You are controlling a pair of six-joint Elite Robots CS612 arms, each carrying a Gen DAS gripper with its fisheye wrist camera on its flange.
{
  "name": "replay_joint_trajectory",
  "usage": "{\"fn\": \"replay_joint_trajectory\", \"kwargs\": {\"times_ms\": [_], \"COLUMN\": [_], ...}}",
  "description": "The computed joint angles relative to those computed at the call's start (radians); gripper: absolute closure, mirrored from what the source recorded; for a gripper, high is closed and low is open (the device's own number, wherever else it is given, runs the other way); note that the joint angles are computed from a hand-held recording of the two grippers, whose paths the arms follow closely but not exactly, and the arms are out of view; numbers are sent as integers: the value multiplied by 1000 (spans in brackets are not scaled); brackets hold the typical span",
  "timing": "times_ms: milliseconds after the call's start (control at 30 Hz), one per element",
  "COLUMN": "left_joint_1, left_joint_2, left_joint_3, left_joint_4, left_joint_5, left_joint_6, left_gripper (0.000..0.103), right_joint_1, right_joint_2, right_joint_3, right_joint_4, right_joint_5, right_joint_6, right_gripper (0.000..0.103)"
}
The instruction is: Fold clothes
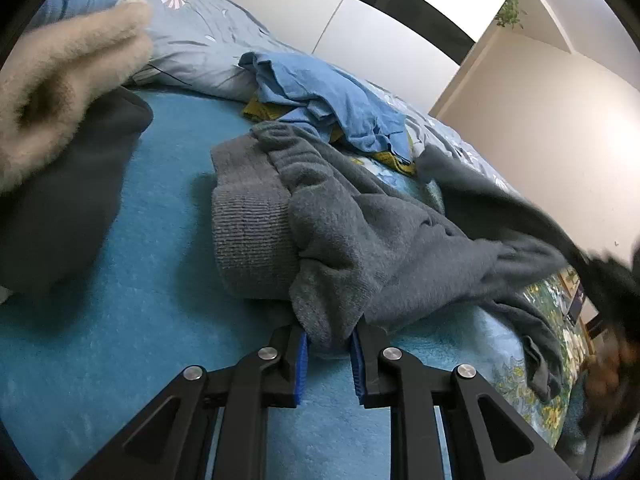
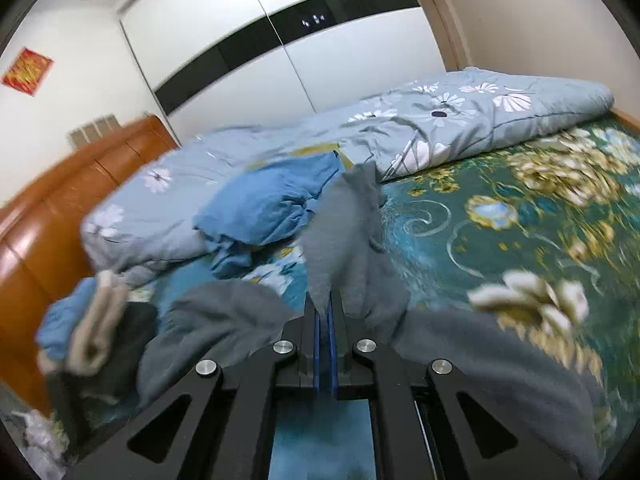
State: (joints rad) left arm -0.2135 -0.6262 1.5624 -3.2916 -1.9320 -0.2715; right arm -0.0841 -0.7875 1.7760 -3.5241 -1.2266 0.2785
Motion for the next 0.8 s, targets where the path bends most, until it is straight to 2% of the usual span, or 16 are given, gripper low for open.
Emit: {"fn": "replay_joint_trajectory", "kwargs": {"times_ms": [100, 200, 267, 333, 467, 533, 633, 667, 700, 733, 800], "left_joint_1": [4, 10, 10, 11, 10, 9, 7, 7, 8, 9, 10], "left_joint_2": [-5, -16, -24, -32, -42, -45, -45, -45, -44, -41, -38], "left_joint_3": [7, 21, 29, 37, 42, 42, 42, 42, 40, 37, 30], "left_joint_4": [-13, -36, -49, -62, -54, -43, -48, -51, -55, -61, -59], "left_joint_5": [18, 46, 66, 84, 99, 98, 99, 96, 92, 86, 74], "left_joint_6": [-26, -61, -61, -62, -51, -36, -25, -25, -28, -34, -43], "left_gripper": [82, 82, 82, 82, 82, 81, 71, 64, 57, 56, 52], "right_joint_1": [-14, -11, -10, -4, 10, 2, -11, -15, -17, -17, -19], "right_joint_2": [-20, -17, -4, 3, 3, -6, -22, -28, -29, -28, -23], "right_joint_3": [86, 127, 133, 130, 117, 127, 145, 146, 136, 120, 88], "right_joint_4": [-26, 13, 54, 94, 158, 128, 69, 47, 42, 44, 49], "right_joint_5": [80, 136, 199, 228, 190, 170, 137, 117, 93, 68, 30], "right_joint_6": [-21, -55, -67, -88, -127, -112, -101, -101, -96, -89, -79], "right_gripper": [100, 100, 100, 100, 99, 98, 97, 94, 86, 79, 71]}}
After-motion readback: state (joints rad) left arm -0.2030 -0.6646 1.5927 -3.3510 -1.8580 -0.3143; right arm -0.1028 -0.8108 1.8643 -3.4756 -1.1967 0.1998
